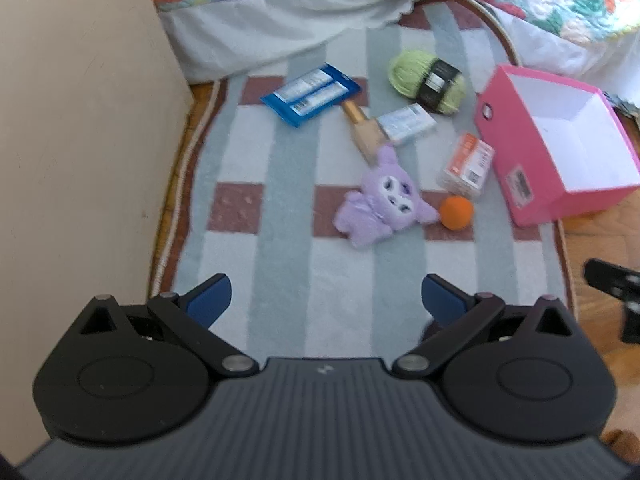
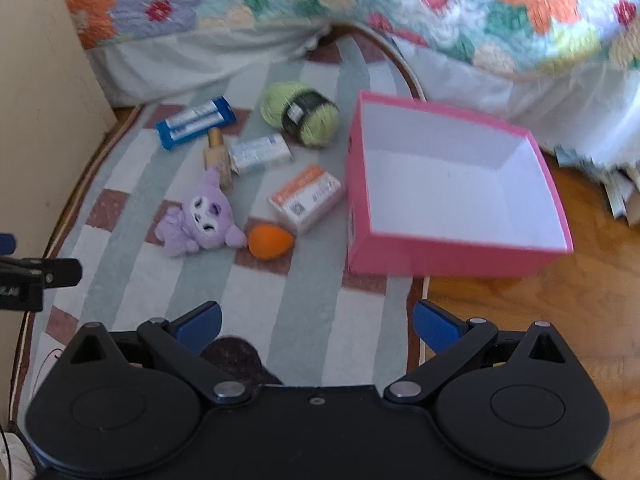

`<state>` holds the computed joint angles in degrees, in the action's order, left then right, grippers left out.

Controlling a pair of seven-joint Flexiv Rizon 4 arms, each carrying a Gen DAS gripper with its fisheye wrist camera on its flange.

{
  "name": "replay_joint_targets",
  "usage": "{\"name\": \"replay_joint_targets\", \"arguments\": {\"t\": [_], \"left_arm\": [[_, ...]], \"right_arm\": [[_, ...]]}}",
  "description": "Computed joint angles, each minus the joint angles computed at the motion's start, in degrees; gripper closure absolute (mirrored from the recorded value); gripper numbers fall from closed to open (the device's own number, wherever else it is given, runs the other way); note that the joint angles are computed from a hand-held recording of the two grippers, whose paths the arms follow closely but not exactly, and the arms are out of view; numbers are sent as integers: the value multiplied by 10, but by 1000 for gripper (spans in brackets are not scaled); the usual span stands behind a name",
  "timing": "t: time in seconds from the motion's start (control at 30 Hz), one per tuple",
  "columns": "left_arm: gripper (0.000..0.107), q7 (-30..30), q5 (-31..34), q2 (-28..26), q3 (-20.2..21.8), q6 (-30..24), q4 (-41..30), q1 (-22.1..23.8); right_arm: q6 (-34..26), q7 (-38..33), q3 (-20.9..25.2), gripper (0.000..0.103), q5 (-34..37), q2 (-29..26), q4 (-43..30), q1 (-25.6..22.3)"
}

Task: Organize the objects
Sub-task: 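Lower the left tool onto the purple plush toy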

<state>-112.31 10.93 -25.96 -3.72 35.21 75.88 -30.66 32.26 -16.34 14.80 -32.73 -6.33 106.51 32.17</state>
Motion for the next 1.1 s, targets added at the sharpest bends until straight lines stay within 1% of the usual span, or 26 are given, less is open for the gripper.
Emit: {"name": "replay_joint_targets", "arguments": {"t": [0.07,0.13,0.17,0.23,0.33,0.43,0.5,0.57,0.67,0.77,0.83,0.9,0.97,1.03,1.1], "left_arm": [[4,2,9,-1,4,17,0,2],[4,7,10,-8,6,30,-6,8],[5,7,8,-11,7,31,-9,10],[5,27,-13,-15,-1,48,-5,24],[5,39,-43,-17,-5,52,-1,36],[5,42,-68,-12,-9,84,23,44],[6,47,-82,-14,-12,100,34,48],[6,50,-101,-21,-17,117,38,54],[6,56,-122,-43,-20,133,30,57],[8,57,-143,-71,-23,137,14,60],[8,66,-166,-89,-31,143,10,67],[11,78,-189,-103,-42,154,13,74],[13,99,-216,-114,-56,188,29,83],[18,109,-234,-124,-63,222,42,85],[25,125,-256,-134,-76,255,56,91]], "right_arm": [[52,-5,-4,0,-36,9,26,-7],[125,8,-9,0,-84,19,62,-19],[158,18,-13,0,-107,20,74,-25],[225,25,-22,0,-140,15,90,-39],[311,3,-33,0,-161,5,98,-57],[370,-22,-46,0,-186,-9,94,-66],[399,-53,-50,1,-177,-22,86,-71],[414,-87,-50,3,-146,-34,76,-73],[406,-173,-34,6,-51,-56,49,-76],[359,-278,-19,9,31,-79,7,-76],[312,-364,-6,10,84,-97,-29,-78],[269,-432,-4,13,113,-114,-63,-73],[248,-480,-4,13,139,-129,-85,-68],[247,-512,-11,14,148,-147,-97,-60],[268,-532,-21,16,143,-164,-95,-51]]}}
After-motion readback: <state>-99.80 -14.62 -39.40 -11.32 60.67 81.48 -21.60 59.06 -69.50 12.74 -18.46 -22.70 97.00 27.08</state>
